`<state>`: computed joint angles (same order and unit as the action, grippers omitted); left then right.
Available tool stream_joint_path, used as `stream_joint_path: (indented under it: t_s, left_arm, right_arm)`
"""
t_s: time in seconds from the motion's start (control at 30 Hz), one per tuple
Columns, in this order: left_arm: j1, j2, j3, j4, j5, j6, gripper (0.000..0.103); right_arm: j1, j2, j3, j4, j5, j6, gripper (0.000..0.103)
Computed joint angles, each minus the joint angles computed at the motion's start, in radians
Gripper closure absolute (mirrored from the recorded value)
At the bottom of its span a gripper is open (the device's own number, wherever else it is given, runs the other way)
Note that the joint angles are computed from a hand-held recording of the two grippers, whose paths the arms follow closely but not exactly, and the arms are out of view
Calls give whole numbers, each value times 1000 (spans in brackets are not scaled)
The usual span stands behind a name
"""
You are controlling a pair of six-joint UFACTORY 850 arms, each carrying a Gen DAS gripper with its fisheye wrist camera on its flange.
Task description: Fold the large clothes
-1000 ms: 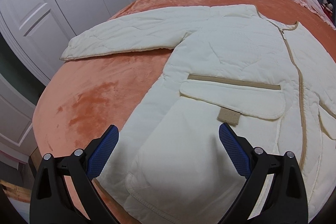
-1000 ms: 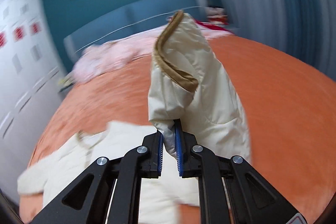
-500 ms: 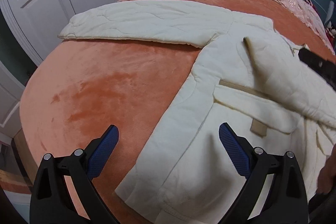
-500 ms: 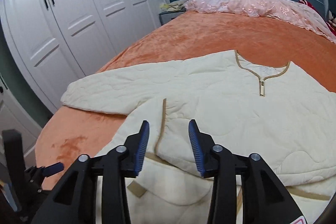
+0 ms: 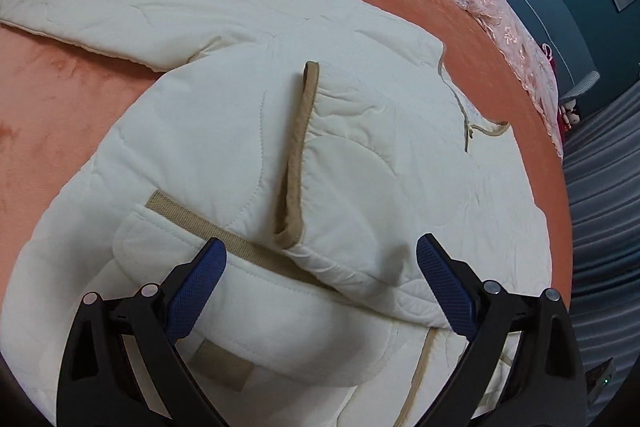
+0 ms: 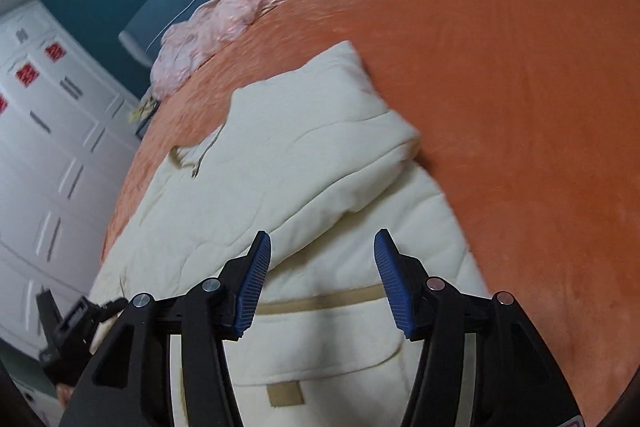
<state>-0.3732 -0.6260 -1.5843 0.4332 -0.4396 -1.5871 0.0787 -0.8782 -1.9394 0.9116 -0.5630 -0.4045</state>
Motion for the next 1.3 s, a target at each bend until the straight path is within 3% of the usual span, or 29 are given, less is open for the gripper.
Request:
stream_joint_path:
  t_s: [0.07, 0.1, 0.13, 0.17, 0.27, 0.33, 0.37, 0.43, 0.5, 0.57, 0.6, 0.7, 0.8, 0.9, 1.07, 1.1, 1.17, 1.23, 1.3]
  left_arm:
    - [5, -13, -23, -36, 21, 52, 57]
    - [7, -24, -45, -49, -6, 70, 65]
    - [8, -27, -56, -23, -29, 49, 82]
    - [11, -28, -64, -11, -34, 51, 92]
    - [21, -24, -86, 50, -50, 62, 96]
    - [23, -26, -113, 113, -88, 60, 97]
    - [23, -28, -129, 148, -111, 52, 97]
    - [24, -28, -149, 234, -146, 20, 97]
    - [22, -20, -144, 297, -152, -16, 98]
    - [18, -39, -158, 285, -190, 20, 98]
    - [19, -54, -160, 253, -198, 51, 98]
    - [19, -94, -147, 172, -213, 104, 98]
    - [12, -89, -106, 204, -188, 65, 97]
    - [10, -94, -107, 212, -188, 63, 97]
    - [-8, -96, -86, 324, -186, -19, 95]
    - [-10, -88, -70, 352, -172, -50, 94]
    - [-8, -69, -37, 387, -132, -93, 92]
    - [-6, -59, -17, 416, -102, -131, 90]
    - [-10, -57, -9, 450, -100, -163, 89]
  right_arm:
    - [-18, -48, -58, 56, -28, 12, 49]
    - [-24, -72, -87, 91, -44, 10, 49]
    - [-30, -99, -121, 130, -62, 9, 49]
    - [-34, -128, -159, 151, -78, 22, 49]
    - [-39, -233, -316, 187, -130, 86, 51]
    - [-42, -304, -439, 158, -170, 155, 70]
    - [-40, -314, -462, 150, -169, 158, 92]
    - [-33, -250, -391, 210, -106, 45, 94]
    - [-3, -160, -294, 143, 16, -49, 96]
    - [31, -130, -247, -59, 115, 3, 98]
    - [42, -142, -253, -163, 121, 67, 98]
    - [60, -211, -355, -471, 55, 328, 98]
    - [74, -262, -432, -628, 3, 420, 99]
    - [81, -326, -540, -701, -67, 459, 98]
    - [91, -245, -420, -788, -25, 501, 93]
    - [103, -198, -358, -871, 7, 576, 89]
    - [117, -65, -161, -913, 150, 609, 81]
    - [147, -6, -90, -786, 198, 474, 81]
    - [187, -39, -161, -610, 102, 265, 81]
